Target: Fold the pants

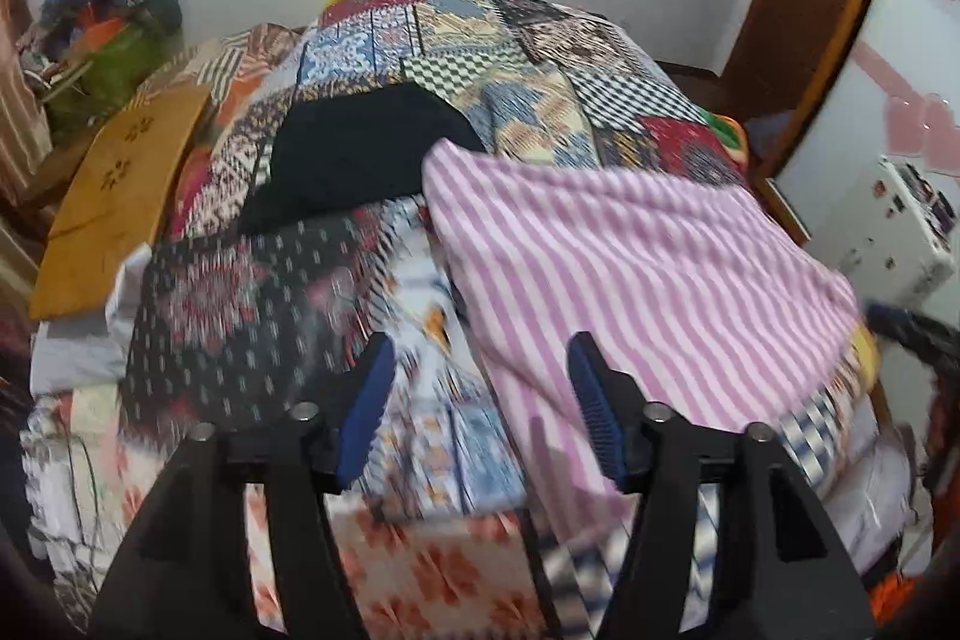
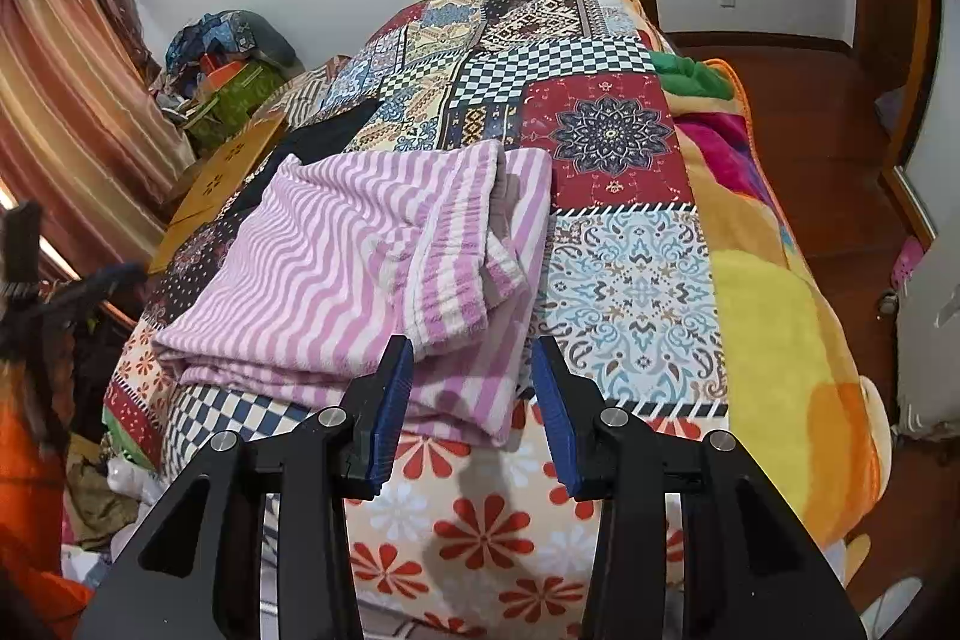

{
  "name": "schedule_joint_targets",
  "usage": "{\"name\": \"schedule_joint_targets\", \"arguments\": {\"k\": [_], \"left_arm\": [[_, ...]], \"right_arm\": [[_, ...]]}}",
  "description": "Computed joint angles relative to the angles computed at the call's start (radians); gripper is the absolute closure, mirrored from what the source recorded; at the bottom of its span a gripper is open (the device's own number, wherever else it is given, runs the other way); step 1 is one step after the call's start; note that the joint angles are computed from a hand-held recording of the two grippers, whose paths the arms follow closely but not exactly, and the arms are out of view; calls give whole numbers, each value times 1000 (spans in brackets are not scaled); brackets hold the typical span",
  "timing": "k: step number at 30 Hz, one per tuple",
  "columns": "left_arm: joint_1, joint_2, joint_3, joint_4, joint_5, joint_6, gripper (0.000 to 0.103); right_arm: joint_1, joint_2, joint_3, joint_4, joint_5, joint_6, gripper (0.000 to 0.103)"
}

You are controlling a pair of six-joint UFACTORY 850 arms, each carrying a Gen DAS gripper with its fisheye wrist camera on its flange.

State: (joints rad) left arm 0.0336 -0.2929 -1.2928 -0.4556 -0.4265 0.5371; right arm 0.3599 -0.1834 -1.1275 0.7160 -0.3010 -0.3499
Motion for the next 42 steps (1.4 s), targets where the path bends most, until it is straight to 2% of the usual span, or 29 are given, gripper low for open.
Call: {"name": "schedule_joint_targets", "arguments": {"k": [2,4,7,10,13,15,17,20,28,35,39,42], "left_arm": [[-3,-72,-76,29,-1,-29,32],[-6,-164,-175,57,-38,-53,32],[-5,-320,-346,25,-145,-57,32],[4,-477,-529,-45,-287,-54,32],[3,-560,-628,-80,-338,-52,33],[5,-581,-657,-135,-349,-9,61],[9,-577,-656,-162,-332,4,75],[22,-556,-629,-178,-324,5,82],[39,-369,-364,-151,-191,53,88],[34,-206,-141,-235,-119,85,93],[3,-133,-52,-169,-46,19,96],[0,-102,-20,-150,-34,0,97]], "right_arm": [[2,-7,-5,20,-19,-18,65],[2,-25,-18,70,-48,-60,65],[6,-66,-50,74,-88,-58,65],[10,-111,-86,57,-122,-42,65],[14,-151,-124,24,-128,-26,63],[11,-169,-144,0,-124,-15,63],[1,-195,-170,-8,-127,-7,63],[-11,-233,-212,-53,-127,9,63],[-45,-375,-372,-197,-123,72,63],[-57,-462,-478,-299,-123,143,63],[-58,-451,-476,-360,-126,206,63],[-65,-385,-411,-257,-121,132,63]]}}
